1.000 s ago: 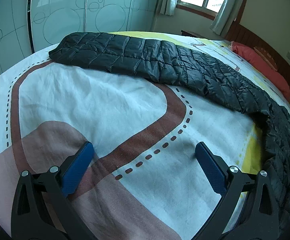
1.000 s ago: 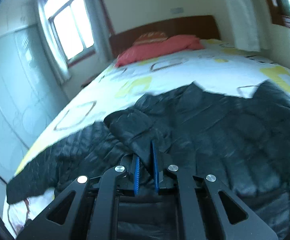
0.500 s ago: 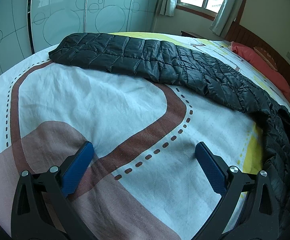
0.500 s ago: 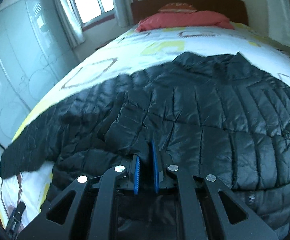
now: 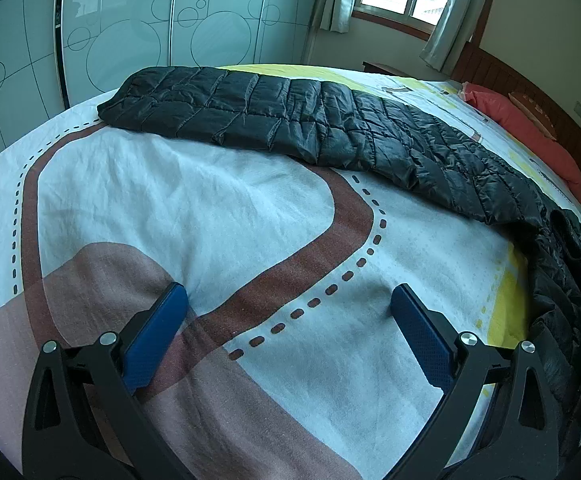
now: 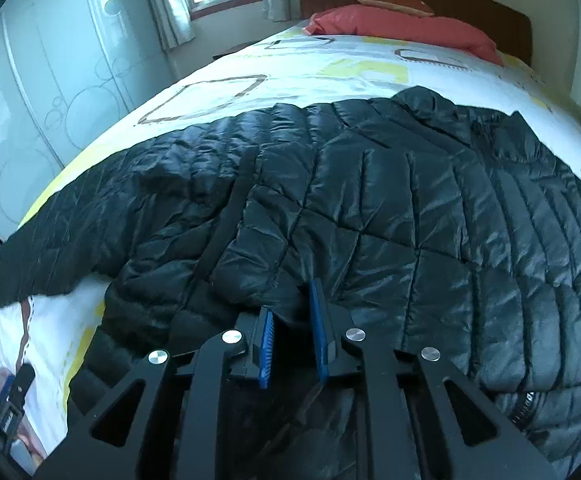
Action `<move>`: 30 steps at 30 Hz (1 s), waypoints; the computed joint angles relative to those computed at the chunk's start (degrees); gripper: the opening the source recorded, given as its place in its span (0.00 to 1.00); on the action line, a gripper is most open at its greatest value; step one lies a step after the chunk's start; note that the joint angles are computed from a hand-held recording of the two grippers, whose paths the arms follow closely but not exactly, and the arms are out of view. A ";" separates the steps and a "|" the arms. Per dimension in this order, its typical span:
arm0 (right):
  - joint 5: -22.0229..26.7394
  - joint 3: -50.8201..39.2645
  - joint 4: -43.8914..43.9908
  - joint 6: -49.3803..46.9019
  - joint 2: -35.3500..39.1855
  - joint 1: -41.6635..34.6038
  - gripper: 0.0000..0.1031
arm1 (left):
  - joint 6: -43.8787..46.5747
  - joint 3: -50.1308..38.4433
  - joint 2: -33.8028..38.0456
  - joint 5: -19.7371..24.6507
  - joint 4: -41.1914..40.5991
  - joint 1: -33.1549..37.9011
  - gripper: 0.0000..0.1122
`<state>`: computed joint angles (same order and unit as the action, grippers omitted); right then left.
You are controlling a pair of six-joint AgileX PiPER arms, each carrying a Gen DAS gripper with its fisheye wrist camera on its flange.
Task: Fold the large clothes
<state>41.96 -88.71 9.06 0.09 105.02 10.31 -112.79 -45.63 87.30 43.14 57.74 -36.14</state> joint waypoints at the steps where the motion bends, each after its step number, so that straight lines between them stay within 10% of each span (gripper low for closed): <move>1: -0.03 0.43 0.47 -0.32 -0.41 0.00 0.18 | -0.01 -0.12 0.07 0.13 -0.06 -0.12 0.90; 5: -0.17 0.66 0.73 -0.54 -0.60 -0.01 0.25 | 0.25 -0.17 0.11 0.27 -0.21 -0.12 0.90; 8: -1.76 0.81 0.58 1.81 -0.54 -0.03 0.66 | 0.60 -0.28 0.15 0.34 -0.39 -0.02 0.90; 10: -2.76 1.34 0.27 3.00 -1.35 0.35 0.73 | 0.53 -0.28 0.15 0.33 -0.35 -0.04 0.90; 17: -4.56 7.81 16.12 -9.82 -9.62 -6.46 0.71 | 0.42 -0.29 0.18 0.39 -0.30 -0.12 0.90; 21: -2.01 9.64 21.09 -16.83 -14.16 -20.83 0.38 | 0.44 -0.24 0.18 0.42 -0.24 -0.08 0.90; 30: 1.57 -3.90 18.39 -18.04 -1.47 -49.87 0.30 | 1.91 -1.29 1.00 1.31 -1.10 -0.07 0.90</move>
